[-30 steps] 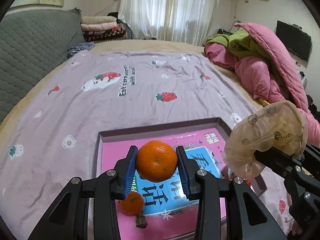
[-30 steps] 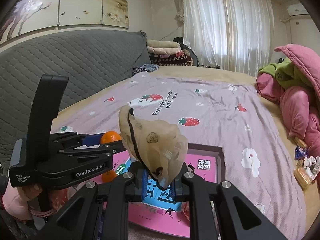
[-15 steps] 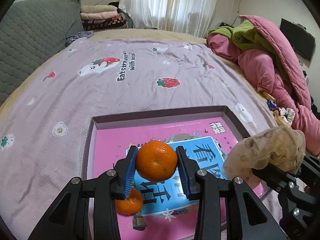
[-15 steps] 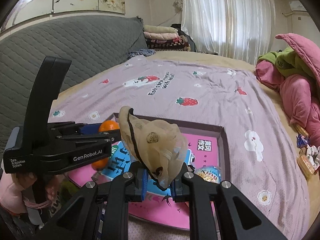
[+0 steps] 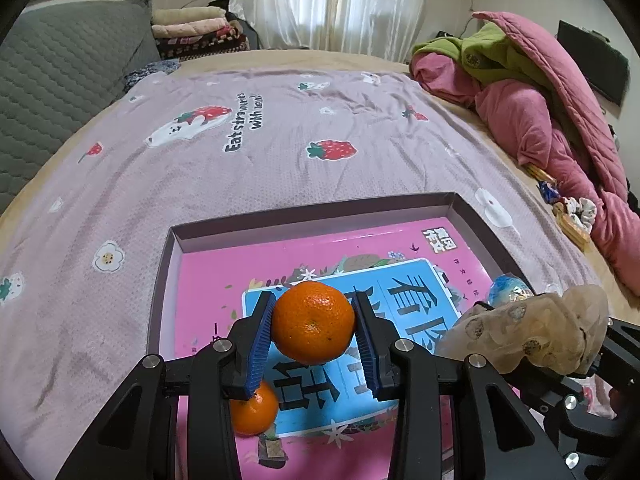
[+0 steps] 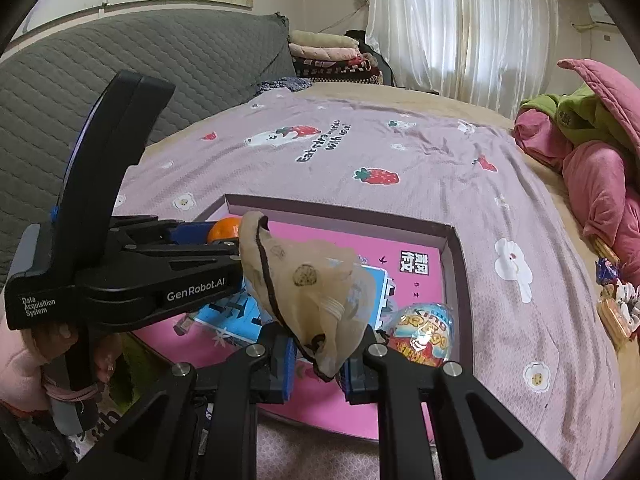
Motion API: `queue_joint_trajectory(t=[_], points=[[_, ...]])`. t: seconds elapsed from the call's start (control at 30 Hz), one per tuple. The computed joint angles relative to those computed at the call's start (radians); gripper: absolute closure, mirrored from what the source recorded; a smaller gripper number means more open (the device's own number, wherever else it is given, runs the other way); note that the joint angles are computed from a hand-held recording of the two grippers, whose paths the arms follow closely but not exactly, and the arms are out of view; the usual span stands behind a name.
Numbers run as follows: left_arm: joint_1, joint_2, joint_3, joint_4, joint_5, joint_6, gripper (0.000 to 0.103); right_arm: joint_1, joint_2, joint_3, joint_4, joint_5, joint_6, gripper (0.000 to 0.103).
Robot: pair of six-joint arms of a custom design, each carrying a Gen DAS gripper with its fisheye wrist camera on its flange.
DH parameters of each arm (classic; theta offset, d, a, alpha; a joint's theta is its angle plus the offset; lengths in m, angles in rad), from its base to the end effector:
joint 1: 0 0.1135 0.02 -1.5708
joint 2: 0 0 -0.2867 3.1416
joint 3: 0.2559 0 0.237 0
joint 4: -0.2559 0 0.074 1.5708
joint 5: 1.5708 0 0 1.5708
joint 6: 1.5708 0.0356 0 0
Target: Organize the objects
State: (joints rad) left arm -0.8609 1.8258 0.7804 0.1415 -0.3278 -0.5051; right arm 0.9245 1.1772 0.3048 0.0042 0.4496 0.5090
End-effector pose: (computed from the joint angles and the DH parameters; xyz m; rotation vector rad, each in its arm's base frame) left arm 0.2211 -0.2397 0.1380 0.2915 2.4037 -0.2184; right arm 0.1159 0.1280 0.1603 -0.2890 2.3161 0.1590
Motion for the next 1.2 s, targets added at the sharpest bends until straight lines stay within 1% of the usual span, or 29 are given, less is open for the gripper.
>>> queue_joint_trajectory(t=[0.27,0.5,0.8,0.97,1.2], points=[[-0.006,0.042,0.021,0.009,-0.014,0.029,0.063,-0.001,0.040,-0.004,0.005,-0.014,0.005,0.085],[-0.021,0.060,0.027,0.015,-0.005,0.046,0.063,-0.003,0.065,-0.003,0.006,-0.029,-0.005,0.085],[-0.043,0.096,0.058,-0.015,-0.005,0.062,0.063,0.023,0.120,0.002,-0.007,-0.027,-0.008,0.085],[-0.049,0.116,0.064,-0.016,-0.002,0.075,0.063,0.014,0.110,-0.009,-0.011,-0.040,-0.001,0.085],[-0.053,0.140,0.080,-0.038,0.016,0.081,0.063,0.002,0.113,-0.025,0.019,-0.040,0.001,0.085]])
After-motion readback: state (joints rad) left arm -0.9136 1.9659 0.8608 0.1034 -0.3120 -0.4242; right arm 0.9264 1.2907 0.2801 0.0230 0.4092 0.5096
